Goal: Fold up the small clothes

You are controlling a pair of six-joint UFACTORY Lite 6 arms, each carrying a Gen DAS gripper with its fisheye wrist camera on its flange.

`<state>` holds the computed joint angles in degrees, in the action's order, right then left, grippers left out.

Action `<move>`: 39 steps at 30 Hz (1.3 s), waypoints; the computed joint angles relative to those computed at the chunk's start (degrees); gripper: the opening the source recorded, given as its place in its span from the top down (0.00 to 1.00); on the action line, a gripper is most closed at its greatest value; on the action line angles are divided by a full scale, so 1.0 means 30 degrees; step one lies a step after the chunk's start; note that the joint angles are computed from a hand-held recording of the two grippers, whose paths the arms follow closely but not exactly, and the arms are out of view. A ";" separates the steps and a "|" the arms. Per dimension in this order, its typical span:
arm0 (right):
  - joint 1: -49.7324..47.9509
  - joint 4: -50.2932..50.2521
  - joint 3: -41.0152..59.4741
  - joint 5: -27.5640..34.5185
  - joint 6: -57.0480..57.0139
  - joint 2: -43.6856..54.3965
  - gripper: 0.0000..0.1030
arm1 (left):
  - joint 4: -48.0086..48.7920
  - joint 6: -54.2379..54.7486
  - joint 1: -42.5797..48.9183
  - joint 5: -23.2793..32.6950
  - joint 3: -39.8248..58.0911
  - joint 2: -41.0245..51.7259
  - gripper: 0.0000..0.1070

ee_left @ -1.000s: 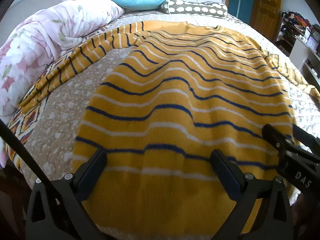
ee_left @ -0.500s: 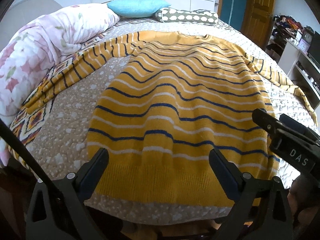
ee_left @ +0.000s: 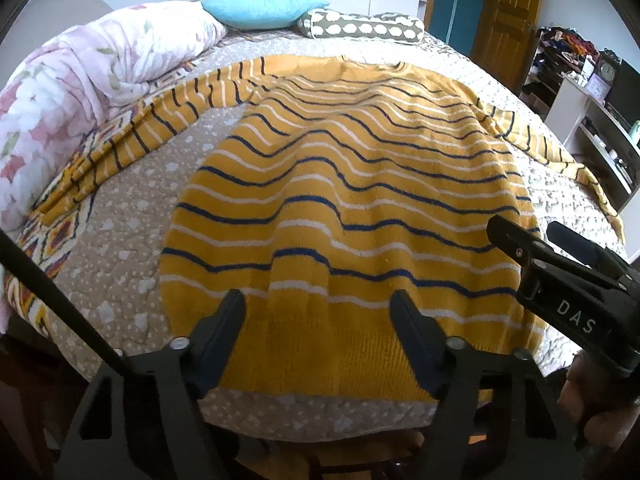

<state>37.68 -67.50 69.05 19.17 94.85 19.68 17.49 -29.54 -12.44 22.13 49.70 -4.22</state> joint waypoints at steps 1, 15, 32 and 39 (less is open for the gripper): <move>0.0001 -0.0061 -0.0031 0.0026 0.0028 0.0029 0.13 | -0.0401 0.0361 0.0072 -0.0064 -0.0027 0.0056 0.36; 0.0910 -0.0752 0.0220 0.1064 0.0141 0.0765 0.13 | -0.3061 0.2768 0.1811 -0.0485 -0.0165 0.0188 0.39; 0.1083 -0.0635 0.0243 0.1099 -0.0038 0.0955 0.13 | -0.3052 0.2436 0.1929 -0.0478 -0.0423 -0.0060 0.36; 0.1101 -0.0687 0.0294 0.1137 0.0033 0.0997 0.13 | -0.2988 0.2332 0.1851 -0.0392 -0.0361 -0.0117 0.33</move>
